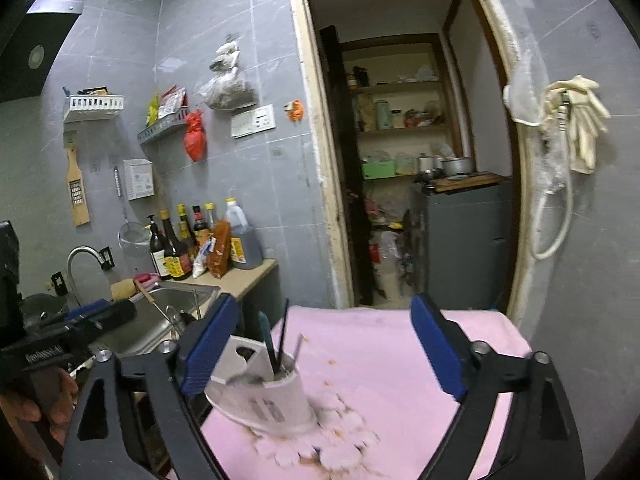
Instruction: Organize utensils
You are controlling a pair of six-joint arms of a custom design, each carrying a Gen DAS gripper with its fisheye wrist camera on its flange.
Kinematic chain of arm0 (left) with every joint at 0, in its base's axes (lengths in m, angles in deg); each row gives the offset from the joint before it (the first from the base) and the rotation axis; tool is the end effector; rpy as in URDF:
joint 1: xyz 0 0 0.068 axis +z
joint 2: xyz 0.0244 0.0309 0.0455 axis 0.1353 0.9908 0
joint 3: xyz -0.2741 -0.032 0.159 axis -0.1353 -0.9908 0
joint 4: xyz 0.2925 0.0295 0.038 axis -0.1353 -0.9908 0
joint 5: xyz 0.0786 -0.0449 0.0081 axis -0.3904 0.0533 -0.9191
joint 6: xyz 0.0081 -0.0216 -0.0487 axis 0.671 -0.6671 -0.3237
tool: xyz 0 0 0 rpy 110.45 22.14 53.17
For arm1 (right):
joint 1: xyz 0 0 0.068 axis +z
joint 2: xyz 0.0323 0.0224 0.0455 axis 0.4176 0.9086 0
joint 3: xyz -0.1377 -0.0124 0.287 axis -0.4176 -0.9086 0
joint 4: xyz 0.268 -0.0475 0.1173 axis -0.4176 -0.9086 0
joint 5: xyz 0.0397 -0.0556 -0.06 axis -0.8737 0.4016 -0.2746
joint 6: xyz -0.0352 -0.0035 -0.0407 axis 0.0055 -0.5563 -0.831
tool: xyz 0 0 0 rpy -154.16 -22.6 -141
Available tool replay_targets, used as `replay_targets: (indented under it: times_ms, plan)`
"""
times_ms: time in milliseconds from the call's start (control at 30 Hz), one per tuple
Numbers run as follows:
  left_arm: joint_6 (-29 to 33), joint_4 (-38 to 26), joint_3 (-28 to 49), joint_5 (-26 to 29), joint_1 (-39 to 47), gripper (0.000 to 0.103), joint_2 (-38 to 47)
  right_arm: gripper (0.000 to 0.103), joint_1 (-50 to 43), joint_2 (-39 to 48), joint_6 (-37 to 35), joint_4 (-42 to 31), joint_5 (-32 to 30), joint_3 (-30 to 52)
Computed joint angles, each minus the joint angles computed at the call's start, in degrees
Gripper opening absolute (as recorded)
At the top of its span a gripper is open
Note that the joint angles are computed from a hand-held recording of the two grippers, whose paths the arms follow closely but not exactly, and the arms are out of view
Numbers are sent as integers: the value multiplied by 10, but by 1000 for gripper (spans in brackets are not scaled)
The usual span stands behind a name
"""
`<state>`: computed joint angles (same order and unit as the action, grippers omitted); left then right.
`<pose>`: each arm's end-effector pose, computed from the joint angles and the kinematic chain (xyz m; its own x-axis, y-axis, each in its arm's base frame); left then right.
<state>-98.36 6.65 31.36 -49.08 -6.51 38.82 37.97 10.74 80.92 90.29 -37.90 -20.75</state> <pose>0.2918 -0.0652 0.3614 -0.3812 -0.2135 -0.8995 -0.1034 0.9767 -0.1881 0.3365 0.0843 0.3515 -0.3011 0.0646 -0.9514 -0.3160 0.9346 0.1635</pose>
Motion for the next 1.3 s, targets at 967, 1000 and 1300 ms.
replay_targets:
  times_ms: [967,1000,1300]
  plan:
    - [-509,-574,11,-508,-569,102,-149,101,-79,-512,-36,-378,23,-152]
    - [-543,-602,16,-515,-582,102,-141,101,-74,-516,-36,-382,27,-152]
    - [-753,-775,36,-541,-649,102,-99,101,1,-524,-30,-395,87,-152]
